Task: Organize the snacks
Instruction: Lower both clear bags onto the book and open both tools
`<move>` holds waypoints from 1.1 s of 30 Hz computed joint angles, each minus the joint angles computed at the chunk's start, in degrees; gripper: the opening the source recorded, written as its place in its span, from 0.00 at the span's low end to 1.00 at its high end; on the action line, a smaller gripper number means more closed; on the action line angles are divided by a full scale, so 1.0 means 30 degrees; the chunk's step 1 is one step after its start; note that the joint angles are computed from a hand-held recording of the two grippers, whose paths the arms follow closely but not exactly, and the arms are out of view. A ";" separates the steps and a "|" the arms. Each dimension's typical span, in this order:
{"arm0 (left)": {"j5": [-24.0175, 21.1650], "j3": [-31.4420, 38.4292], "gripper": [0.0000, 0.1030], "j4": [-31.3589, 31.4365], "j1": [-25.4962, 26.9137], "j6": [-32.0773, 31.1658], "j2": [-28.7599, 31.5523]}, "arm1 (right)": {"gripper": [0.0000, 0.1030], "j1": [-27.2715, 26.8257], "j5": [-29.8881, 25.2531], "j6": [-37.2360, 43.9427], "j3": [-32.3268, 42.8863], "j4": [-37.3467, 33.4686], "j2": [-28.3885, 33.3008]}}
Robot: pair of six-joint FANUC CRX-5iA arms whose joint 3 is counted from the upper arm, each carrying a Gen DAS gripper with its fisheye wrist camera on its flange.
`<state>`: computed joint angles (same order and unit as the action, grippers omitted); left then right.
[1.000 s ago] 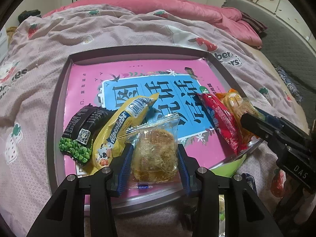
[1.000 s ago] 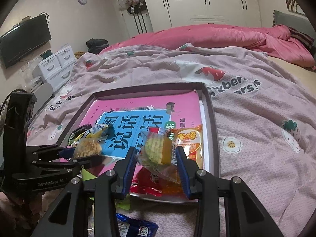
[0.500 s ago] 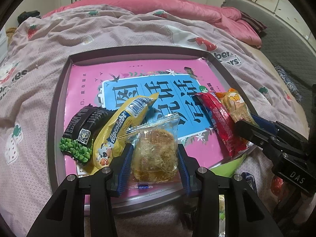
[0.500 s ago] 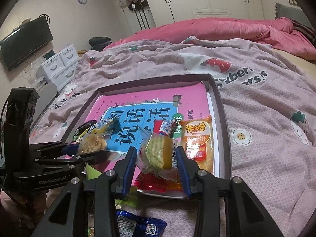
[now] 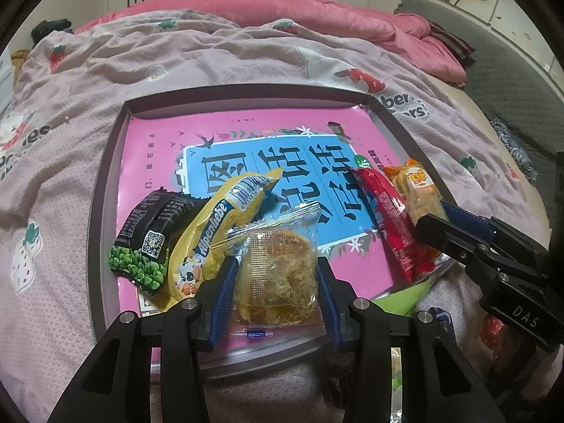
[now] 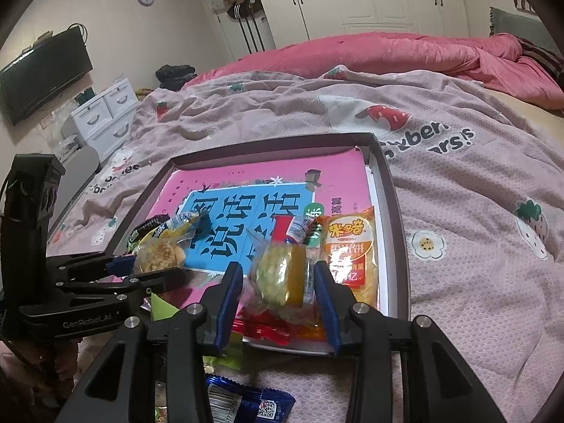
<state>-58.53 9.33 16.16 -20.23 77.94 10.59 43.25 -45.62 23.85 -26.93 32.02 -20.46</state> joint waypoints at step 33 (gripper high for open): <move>-0.0166 -0.0051 0.58 0.0420 0.0100 -0.0626 -0.0791 | 0.46 0.0314 -0.0319 -0.1345 -0.0461 0.1922 -0.0632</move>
<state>-59.03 9.18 17.42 -19.93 76.06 8.21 44.19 -46.57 19.82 -28.31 37.78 -22.36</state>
